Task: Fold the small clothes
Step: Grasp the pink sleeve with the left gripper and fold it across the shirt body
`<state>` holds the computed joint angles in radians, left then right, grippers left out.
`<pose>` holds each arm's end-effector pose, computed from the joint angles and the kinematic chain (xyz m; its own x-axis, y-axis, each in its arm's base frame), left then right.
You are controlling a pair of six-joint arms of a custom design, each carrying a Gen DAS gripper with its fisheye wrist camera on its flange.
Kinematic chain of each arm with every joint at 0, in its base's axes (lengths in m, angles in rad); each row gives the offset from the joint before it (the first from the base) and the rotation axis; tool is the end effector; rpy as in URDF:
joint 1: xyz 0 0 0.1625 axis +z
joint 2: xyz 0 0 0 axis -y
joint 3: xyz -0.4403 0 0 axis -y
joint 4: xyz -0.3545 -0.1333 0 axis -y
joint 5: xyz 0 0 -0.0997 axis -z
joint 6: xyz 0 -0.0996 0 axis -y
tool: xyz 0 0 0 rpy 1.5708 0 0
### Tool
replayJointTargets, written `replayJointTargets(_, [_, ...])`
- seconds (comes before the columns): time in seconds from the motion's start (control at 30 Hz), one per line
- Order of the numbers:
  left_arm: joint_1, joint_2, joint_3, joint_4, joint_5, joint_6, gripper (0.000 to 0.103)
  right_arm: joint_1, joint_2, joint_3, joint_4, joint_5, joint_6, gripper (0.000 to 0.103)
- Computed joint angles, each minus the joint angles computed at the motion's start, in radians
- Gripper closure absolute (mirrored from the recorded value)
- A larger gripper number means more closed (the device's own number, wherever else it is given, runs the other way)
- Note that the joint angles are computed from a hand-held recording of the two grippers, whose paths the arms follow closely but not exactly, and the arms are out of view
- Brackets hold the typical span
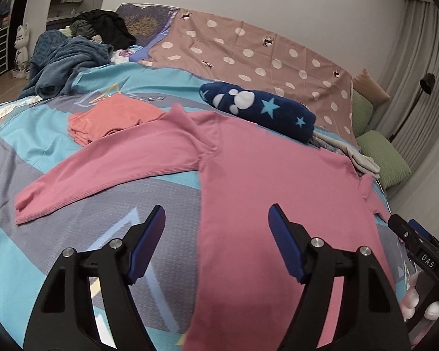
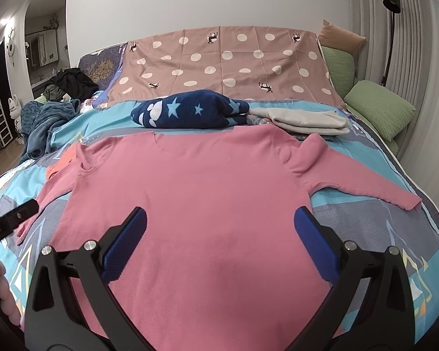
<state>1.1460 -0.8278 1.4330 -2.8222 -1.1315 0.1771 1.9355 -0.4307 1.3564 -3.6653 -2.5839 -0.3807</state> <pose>-0.1380 -0.7314 0.2731 -0.8576 0.2656 -0.4403 0.4878 0.6914 -0.5329 0.2955 -0.6373 0.1342 -0.6657 0.3662 0.6502 -0.4168 0.5403 -0.7310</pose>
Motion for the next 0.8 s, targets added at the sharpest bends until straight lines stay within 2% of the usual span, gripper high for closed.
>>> replayJointTargets(0.1, [0.011, -0.004, -0.007, 0.000, 0.007, -0.001, 0.030, -0.002, 0.004, -0.006, 0.009, -0.001, 0.000, 0.002])
replayJointTargets(0.2, [0.033, -0.014, -0.011, 0.003, -0.020, -0.003, 0.032, -0.005, 0.003, -0.007, 0.023, -0.001, 0.007, 0.002])
replayJointTargets(0.3, [0.074, -0.024, -0.041, 0.054, -0.044, -0.067, 0.033, -0.011, -0.004, 0.001, 0.028, -0.007, 0.024, 0.002])
replayJointTargets(0.47, [0.194, -0.028, -0.123, 0.145, -0.205, -0.299, 0.041, -0.026, -0.023, 0.019, 0.064, -0.017, 0.078, 0.002])
replayJointTargets(0.63, [0.325, 0.009, -0.223, 0.179, -0.360, -0.570, 0.042, -0.036, -0.022, 0.015, 0.096, -0.025, 0.088, 0.002])
replayJointTargets(0.73, [0.376, 0.044, -0.280, 0.187, -0.394, -0.711, 0.042, -0.040, -0.021, 0.017, 0.114, -0.027, 0.102, 0.002])
replayJointTargets(0.8, [0.393, 0.069, -0.322, 0.182, -0.383, -0.756, 0.042, -0.043, -0.020, 0.016, 0.122, -0.033, 0.110, 0.002])
